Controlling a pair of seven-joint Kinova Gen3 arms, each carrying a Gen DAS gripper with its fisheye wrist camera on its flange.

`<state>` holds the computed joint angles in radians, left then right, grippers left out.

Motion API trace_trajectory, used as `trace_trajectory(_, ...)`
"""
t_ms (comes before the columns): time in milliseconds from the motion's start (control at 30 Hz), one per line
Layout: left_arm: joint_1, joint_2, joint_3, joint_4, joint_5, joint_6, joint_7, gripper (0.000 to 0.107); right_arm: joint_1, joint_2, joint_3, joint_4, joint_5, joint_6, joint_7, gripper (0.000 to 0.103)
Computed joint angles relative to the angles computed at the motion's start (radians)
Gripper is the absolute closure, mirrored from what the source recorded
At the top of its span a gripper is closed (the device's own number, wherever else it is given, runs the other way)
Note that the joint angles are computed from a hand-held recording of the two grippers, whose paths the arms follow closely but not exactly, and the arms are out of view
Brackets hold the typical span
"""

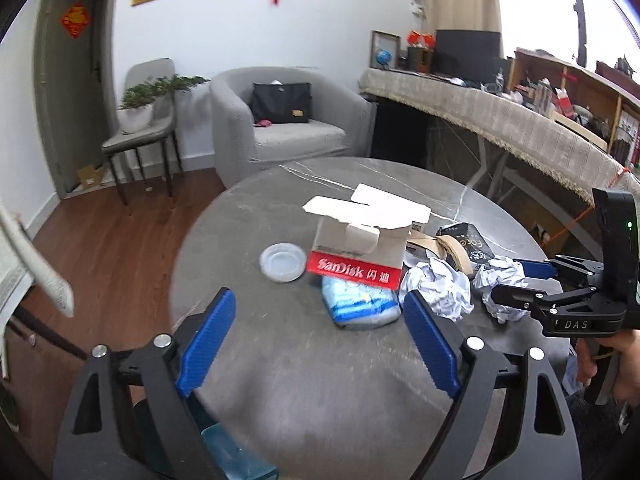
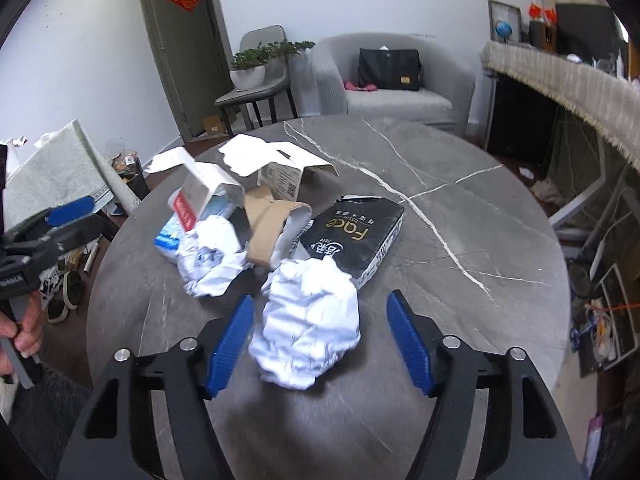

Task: Collect trash
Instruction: 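Grasp the crumpled white paper with the right gripper while the left grasps the SanDisk box, then carry both held items over the green bin and open both grippers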

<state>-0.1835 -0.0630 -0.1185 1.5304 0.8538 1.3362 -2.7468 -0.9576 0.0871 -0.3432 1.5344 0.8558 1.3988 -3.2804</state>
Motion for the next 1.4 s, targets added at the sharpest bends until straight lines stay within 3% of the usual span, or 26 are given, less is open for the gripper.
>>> trace_trajectory(200, 0.033, 0.082, 0.061, -0.034, 0.016, -0.033, -0.030, 0.014, 0.017, -0.013, 0.002, 0.047, 0.016, -0.066, -0.069, 0.053)
trace_trajectory(400, 0.035, 0.168, 0.119, -0.107, 0.028, -0.006, -0.026, 0.011, -0.029, -0.015, -0.036, 0.058, 0.080, -0.015, -0.140, 0.054)
trace_trajectory(567, 0.044, 0.244, 0.171, -0.213, -0.040, 0.093, 0.038, 0.011, -0.039, -0.035, -0.049, 0.102, 0.088, -0.026, -0.190, 0.054)
trace_trajectory(767, 0.053, 0.220, 0.184, -0.198, -0.075, 0.042, 0.049, 0.010, -0.034, -0.031, -0.055, 0.094, 0.091, -0.034, -0.184, 0.054)
trace_trajectory(967, 0.085, 0.247, 0.204, -0.263, -0.134, 0.064, 0.100, 0.011, -0.024, -0.031, -0.039, 0.078, 0.100, -0.061, -0.142, 0.054)
trace_trajectory(1000, 0.083, 0.253, 0.208, -0.272, -0.127, 0.078, 0.102, 0.014, -0.021, -0.031, -0.039, 0.076, 0.103, -0.065, -0.141, 0.054)
trace_trajectory(1033, 0.081, 0.255, 0.211, -0.273, -0.123, 0.085, 0.100, 0.029, -0.020, -0.029, -0.040, 0.071, 0.108, -0.065, -0.136, 0.054)
trace_trajectory(1100, 0.096, 0.251, 0.206, -0.274, -0.142, 0.077, 0.117, 0.030, -0.022, -0.022, -0.039, 0.054, 0.117, -0.058, -0.125, 0.054)
trace_trajectory(1233, 0.062, 0.213, 0.194, -0.233, -0.105, 0.065, 0.103, 0.030, -0.034, 0.000, -0.031, 0.018, 0.133, -0.044, -0.101, 0.054)
trace_trajectory(1400, -0.024, 0.148, 0.125, -0.187, -0.007, 0.108, 0.095, 0.030, -0.064, 0.043, -0.007, -0.062, 0.172, -0.033, -0.040, 0.054)
